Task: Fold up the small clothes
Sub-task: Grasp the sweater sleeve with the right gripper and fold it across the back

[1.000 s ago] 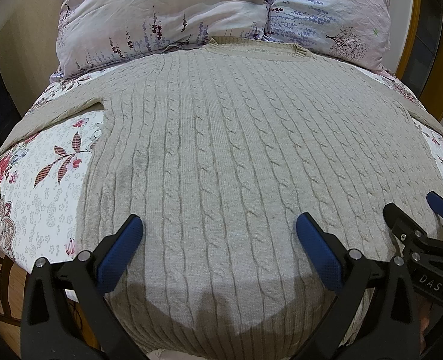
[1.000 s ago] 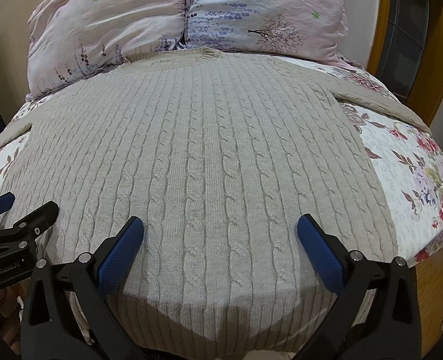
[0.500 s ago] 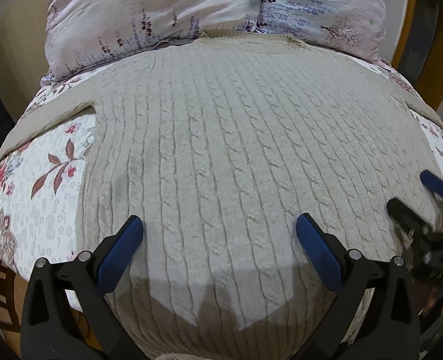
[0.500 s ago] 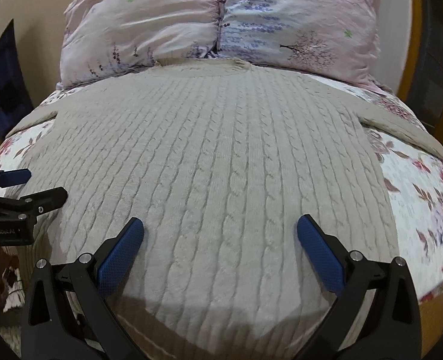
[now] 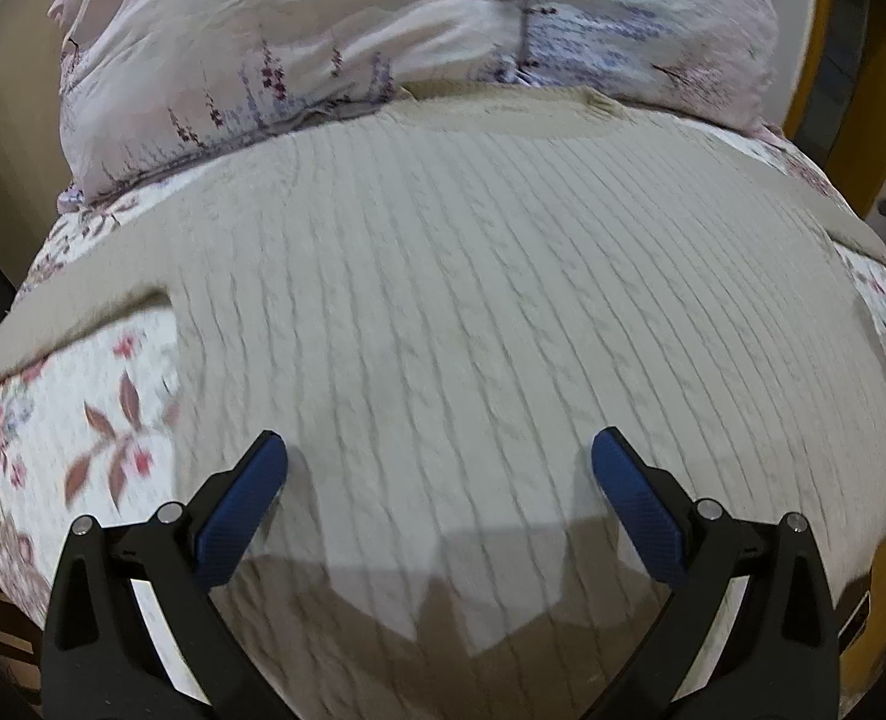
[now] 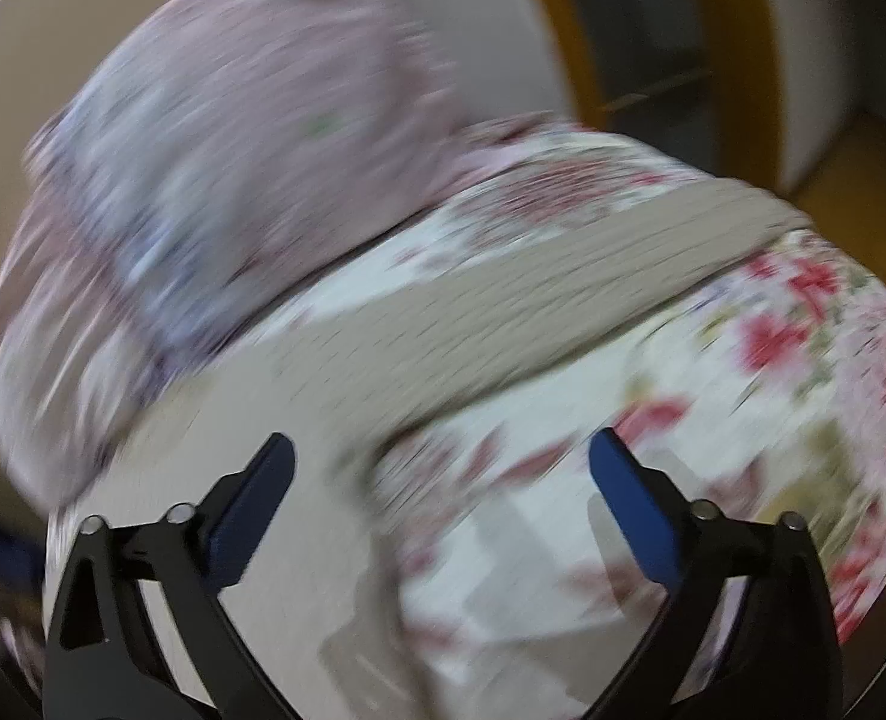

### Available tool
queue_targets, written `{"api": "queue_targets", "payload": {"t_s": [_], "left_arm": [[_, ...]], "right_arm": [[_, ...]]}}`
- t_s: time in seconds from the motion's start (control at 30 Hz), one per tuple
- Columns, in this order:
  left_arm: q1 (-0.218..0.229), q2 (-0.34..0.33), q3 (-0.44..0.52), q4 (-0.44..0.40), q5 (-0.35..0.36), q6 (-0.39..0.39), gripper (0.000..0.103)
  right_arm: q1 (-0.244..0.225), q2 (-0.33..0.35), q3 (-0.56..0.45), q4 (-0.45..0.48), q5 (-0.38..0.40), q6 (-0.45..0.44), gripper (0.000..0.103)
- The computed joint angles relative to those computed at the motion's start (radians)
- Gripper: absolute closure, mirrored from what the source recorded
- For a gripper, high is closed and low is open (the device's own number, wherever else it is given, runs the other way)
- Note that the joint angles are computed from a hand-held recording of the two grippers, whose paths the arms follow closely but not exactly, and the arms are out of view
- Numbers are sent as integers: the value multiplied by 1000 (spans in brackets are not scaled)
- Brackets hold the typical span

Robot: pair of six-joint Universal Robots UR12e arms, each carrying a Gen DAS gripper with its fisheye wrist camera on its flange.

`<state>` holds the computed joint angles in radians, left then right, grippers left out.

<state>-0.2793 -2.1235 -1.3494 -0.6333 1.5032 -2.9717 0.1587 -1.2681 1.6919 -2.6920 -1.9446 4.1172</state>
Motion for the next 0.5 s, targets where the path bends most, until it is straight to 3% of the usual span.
{"api": "queue_targets", "payload": {"t_s": [0.1,0.27,0.5], "left_arm": [[4,-27,56,-35,9,-14,2],[7,-69,137,-71,7,-13,2],[28,-118,221,-126,-131,-41,2]], "right_arm": [[-39,-10,6,58,-30,103,26],[-98,-18,32,78,18,231,42],[-133,-13,50,67,33,327,66]]}}
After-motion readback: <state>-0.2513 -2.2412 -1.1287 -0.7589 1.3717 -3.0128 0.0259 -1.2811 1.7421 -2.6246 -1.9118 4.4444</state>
